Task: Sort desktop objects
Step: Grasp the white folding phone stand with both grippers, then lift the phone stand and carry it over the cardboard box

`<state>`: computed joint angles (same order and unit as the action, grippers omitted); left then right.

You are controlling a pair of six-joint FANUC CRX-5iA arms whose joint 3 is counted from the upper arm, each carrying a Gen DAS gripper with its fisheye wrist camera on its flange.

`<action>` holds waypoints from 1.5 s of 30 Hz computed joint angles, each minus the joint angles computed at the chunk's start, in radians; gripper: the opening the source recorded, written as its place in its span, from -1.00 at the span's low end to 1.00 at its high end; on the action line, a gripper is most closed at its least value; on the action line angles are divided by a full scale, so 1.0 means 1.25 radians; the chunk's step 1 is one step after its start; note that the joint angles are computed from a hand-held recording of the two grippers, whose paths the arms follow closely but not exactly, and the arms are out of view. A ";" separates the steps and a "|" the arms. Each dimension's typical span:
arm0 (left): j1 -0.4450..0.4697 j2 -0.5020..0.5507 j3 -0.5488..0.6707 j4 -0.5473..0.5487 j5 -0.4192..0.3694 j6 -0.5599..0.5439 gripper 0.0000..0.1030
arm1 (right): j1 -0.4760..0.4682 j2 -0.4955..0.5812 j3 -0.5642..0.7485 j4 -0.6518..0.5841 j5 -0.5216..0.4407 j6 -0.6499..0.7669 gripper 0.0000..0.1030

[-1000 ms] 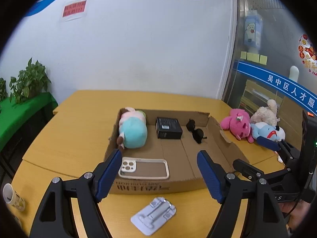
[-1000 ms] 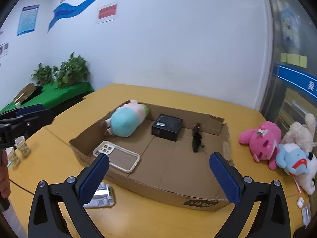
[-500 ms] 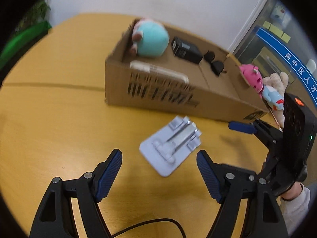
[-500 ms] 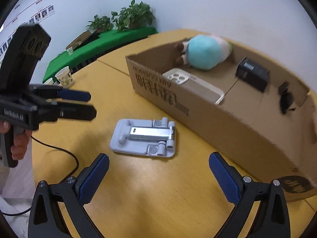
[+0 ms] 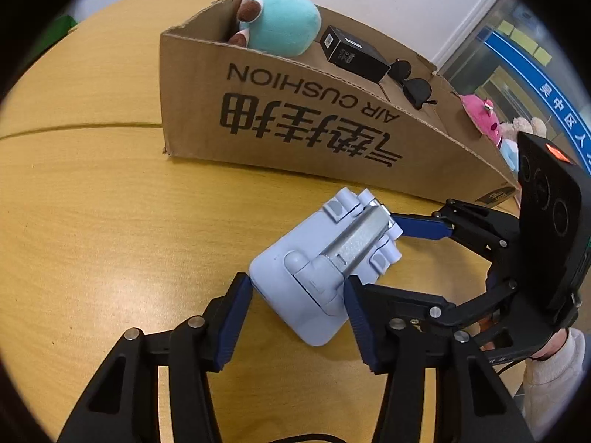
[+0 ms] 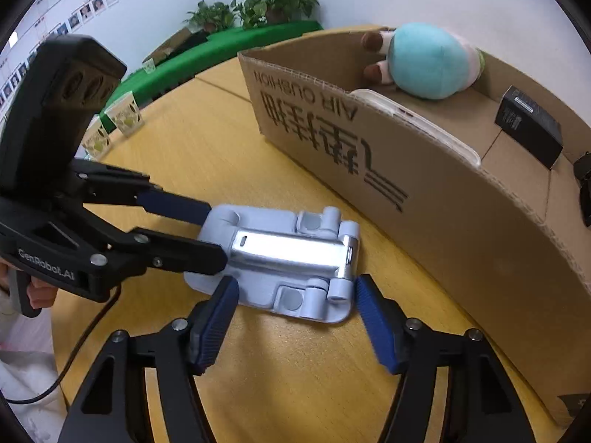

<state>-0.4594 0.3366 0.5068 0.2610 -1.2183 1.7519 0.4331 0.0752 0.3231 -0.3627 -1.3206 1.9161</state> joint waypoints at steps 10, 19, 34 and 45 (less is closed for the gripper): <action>-0.010 -0.008 -0.010 -0.011 0.012 -0.071 -0.01 | -0.021 -0.064 -0.071 -0.021 0.053 -0.060 -0.09; -0.015 -0.001 -0.023 0.056 0.005 -0.218 -0.24 | 0.040 -0.209 -0.223 0.079 0.107 -0.263 -0.22; -0.024 0.007 -0.016 0.058 0.024 -0.205 -0.28 | 0.027 -0.216 -0.244 0.088 0.160 -0.338 -0.31; -0.039 -0.008 0.032 0.057 0.089 -0.208 -0.29 | 0.032 -0.288 -0.272 0.117 0.243 -0.403 -0.31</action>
